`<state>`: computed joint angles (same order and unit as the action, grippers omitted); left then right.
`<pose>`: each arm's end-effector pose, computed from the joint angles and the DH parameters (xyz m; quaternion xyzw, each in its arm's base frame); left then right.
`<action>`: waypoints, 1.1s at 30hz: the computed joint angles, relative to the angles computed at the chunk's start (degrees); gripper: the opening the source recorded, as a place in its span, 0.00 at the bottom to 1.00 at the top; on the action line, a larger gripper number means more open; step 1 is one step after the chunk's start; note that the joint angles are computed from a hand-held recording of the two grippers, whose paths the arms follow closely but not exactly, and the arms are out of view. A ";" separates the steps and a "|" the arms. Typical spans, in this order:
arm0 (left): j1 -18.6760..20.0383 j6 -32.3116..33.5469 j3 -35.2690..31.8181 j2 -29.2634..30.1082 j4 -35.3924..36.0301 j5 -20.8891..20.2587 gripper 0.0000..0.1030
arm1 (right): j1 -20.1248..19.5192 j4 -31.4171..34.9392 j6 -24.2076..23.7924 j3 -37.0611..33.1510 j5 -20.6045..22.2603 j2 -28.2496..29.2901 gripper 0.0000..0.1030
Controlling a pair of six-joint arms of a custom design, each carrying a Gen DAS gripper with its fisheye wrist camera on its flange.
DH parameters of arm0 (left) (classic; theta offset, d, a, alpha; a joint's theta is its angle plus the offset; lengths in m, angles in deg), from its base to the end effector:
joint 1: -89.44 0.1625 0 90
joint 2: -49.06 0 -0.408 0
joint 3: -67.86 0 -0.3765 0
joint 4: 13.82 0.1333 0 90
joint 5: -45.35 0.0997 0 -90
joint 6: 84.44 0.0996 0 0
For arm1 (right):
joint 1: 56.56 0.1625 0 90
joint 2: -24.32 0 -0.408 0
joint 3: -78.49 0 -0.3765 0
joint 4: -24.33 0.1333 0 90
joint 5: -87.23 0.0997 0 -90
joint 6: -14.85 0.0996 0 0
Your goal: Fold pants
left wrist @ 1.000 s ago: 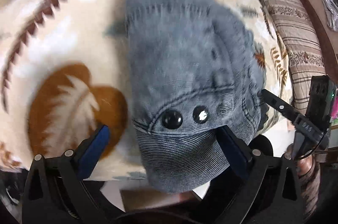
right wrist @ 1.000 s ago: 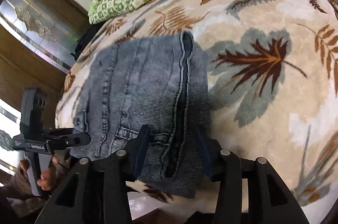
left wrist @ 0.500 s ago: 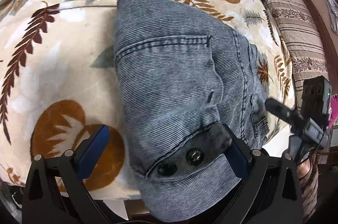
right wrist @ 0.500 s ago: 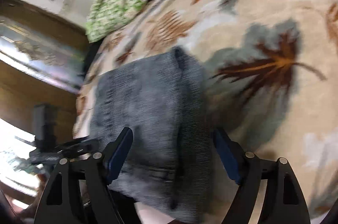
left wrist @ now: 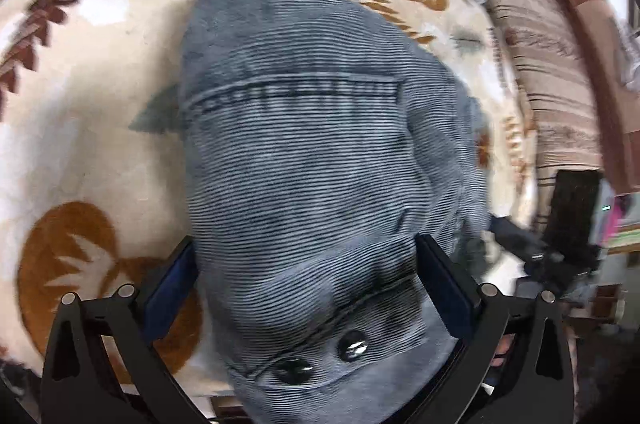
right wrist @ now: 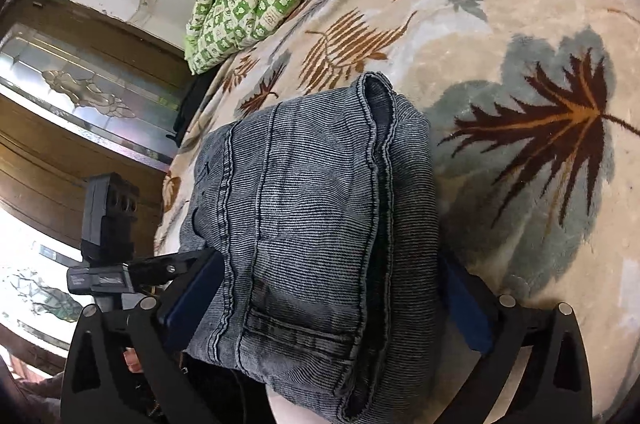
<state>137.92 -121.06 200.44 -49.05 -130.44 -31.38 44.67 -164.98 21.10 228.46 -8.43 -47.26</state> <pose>-0.1074 -0.3569 0.2437 0.0503 0.9897 -0.0199 0.1323 0.1860 -0.3028 0.1238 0.0337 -0.9816 0.1866 0.0204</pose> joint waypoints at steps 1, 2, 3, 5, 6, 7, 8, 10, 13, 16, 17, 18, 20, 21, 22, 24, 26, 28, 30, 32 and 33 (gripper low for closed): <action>0.97 0.50 -0.19 -0.25 -0.72 -2.35 0.90 | 1.28 1.02 0.43 -0.53 -1.43 -0.01 0.86; 1.17 0.70 -0.26 -0.67 -1.15 -3.58 0.80 | 2.60 2.63 0.53 -1.17 -1.98 -0.24 0.78; 1.11 1.17 -0.54 -1.09 -1.13 -4.35 0.72 | 3.61 4.14 0.54 -1.72 -2.33 -0.47 0.64; 0.80 1.39 -1.40 -1.81 -0.69 -5.15 0.59 | 6.10 7.38 0.35 -3.36 -3.25 -0.63 0.56; 0.72 1.24 -1.74 -2.10 -0.51 -5.25 0.55 | 7.01 8.73 0.40 -4.20 -3.30 -0.79 0.53; 0.54 0.74 -2.22 -2.54 -0.38 -5.41 0.53 | 7.84 9.81 0.72 -5.08 -3.28 -1.00 0.52; 0.38 0.47 -2.50 -2.89 -0.60 -5.65 0.53 | 8.40 10.53 1.00 -5.72 -3.14 -1.28 0.52; -0.77 -0.28 -3.48 -3.83 -0.18 -4.43 0.53 | 9.65 11.28 1.04 -7.12 -2.64 -1.76 0.52; -2.19 0.48 -5.68 -3.95 0.21 -1.24 0.53 | 10.95 11.23 0.37 -9.83 -2.09 -1.71 0.52; -2.93 2.15 -8.97 -1.59 0.78 2.82 0.53 | 11.83 10.55 -0.89 -13.52 -2.41 0.03 0.52; -2.99 2.93 -10.34 -0.28 0.99 4.44 0.53 | 12.17 10.44 -1.20 -15.05 -2.82 1.00 0.52; -2.73 3.89 -11.41 0.85 1.03 5.67 0.53 | 12.48 10.44 -1.80 -16.69 -3.37 2.10 0.52; -2.27 5.30 -13.39 3.44 0.72 8.01 0.53 | 12.80 10.11 -3.28 -19.65 -4.37 4.41 0.52; -1.83 5.97 -14.37 4.74 0.49 9.15 0.53 | 12.71 9.99 -3.96 -21.02 -4.76 5.59 0.52; -1.10 6.83 -15.32 6.00 0.07 9.83 0.53 | 12.57 9.93 -4.49 -22.17 -5.13 6.56 0.52; 0.40 8.05 -16.67 7.96 -0.76 10.56 0.53 | 12.09 9.64 -5.15 -24.38 -5.88 8.76 0.52; 2.15 8.97 -17.88 10.08 -1.29 10.98 0.53 | 11.24 9.53 -5.49 -25.99 -6.13 10.58 0.52; 3.32 9.43 -18.06 11.25 -1.92 11.02 0.53 | 10.31 9.43 -5.92 -26.63 -6.19 11.60 0.52; 4.61 9.73 -17.93 12.31 -2.44 11.04 0.53 | 9.27 9.78 -6.12 -27.72 -6.21 12.90 0.52; 5.95 10.08 -17.80 13.39 -3.00 11.02 0.53 | 8.33 10.12 -6.52 -28.32 -6.54 13.98 0.52; 6.24 10.03 -17.76 13.71 -3.07 11.06 0.53 | 8.03 10.30 -6.60 -28.47 -6.65 14.41 0.52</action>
